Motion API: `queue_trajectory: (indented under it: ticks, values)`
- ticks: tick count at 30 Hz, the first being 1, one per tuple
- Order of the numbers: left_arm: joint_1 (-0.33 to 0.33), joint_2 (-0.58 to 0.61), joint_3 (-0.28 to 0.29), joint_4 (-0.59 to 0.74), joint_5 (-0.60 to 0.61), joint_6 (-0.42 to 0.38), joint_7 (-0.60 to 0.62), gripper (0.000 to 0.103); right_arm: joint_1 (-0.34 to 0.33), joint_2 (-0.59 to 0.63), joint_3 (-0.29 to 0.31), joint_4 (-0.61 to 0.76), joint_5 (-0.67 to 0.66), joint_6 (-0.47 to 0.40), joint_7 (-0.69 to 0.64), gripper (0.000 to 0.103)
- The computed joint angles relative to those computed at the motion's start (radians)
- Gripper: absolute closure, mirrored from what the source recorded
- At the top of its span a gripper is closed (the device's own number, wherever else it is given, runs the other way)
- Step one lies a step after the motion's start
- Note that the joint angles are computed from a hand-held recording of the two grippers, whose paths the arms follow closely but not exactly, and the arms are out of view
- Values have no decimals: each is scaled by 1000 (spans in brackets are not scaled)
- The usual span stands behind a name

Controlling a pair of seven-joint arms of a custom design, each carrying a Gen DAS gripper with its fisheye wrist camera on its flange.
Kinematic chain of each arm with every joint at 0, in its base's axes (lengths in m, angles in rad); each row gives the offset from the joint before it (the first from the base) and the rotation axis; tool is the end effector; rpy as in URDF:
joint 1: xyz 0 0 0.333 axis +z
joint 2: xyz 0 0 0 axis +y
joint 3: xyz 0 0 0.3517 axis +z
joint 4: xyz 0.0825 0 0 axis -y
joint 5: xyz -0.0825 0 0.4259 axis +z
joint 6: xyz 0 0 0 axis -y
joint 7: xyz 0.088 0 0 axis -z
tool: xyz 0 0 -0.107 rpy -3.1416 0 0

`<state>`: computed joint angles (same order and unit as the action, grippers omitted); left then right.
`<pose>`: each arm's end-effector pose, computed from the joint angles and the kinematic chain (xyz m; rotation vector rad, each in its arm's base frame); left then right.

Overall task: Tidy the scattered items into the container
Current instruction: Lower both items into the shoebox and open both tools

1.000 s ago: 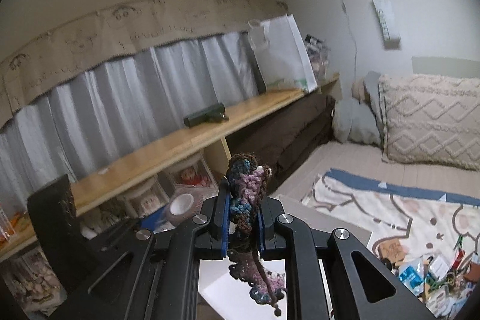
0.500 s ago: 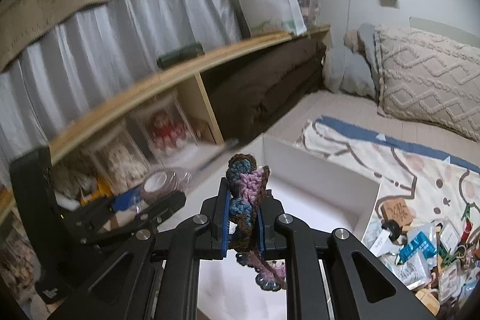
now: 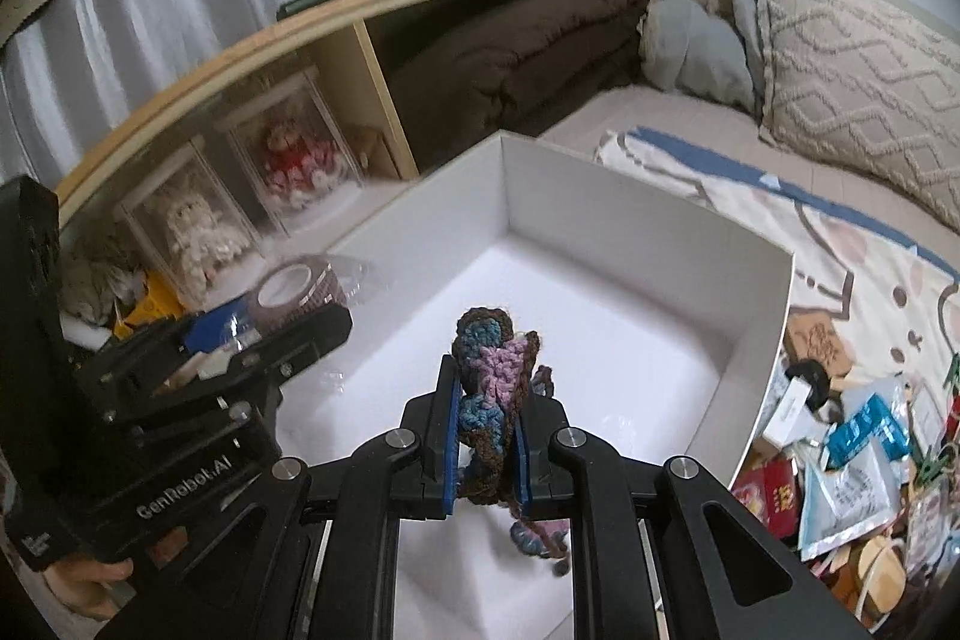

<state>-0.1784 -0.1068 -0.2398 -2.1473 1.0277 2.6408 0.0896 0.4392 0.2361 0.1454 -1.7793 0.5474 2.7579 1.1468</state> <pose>0.5283 -0.2633 0.5202 -1.8813 1.4273 -0.8097 0.6145 0.3696 0.5230 -2.0328 1.1264 -0.1848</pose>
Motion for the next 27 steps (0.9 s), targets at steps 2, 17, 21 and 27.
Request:
queue_trajectory:
  ticks: [2, 17, 21, 27]
  values:
    - [-2, 7, 1, 3, -12, -3, 15, 47, 0, 6, -2, 4, -7, -25, 2, 88]
    - [-15, 48, 12, 29, -113, -21, 127, 47, 7, 36, -27, 15, -94, -151, 65, 88]
    - [-20, 63, 13, 47, -130, -27, 153, 47, -9, 43, -23, 27, -86, -193, 64, 88]
    - [-25, 73, 17, 60, -153, -26, 175, 47, -11, 44, -31, 36, -105, -223, 70, 88]
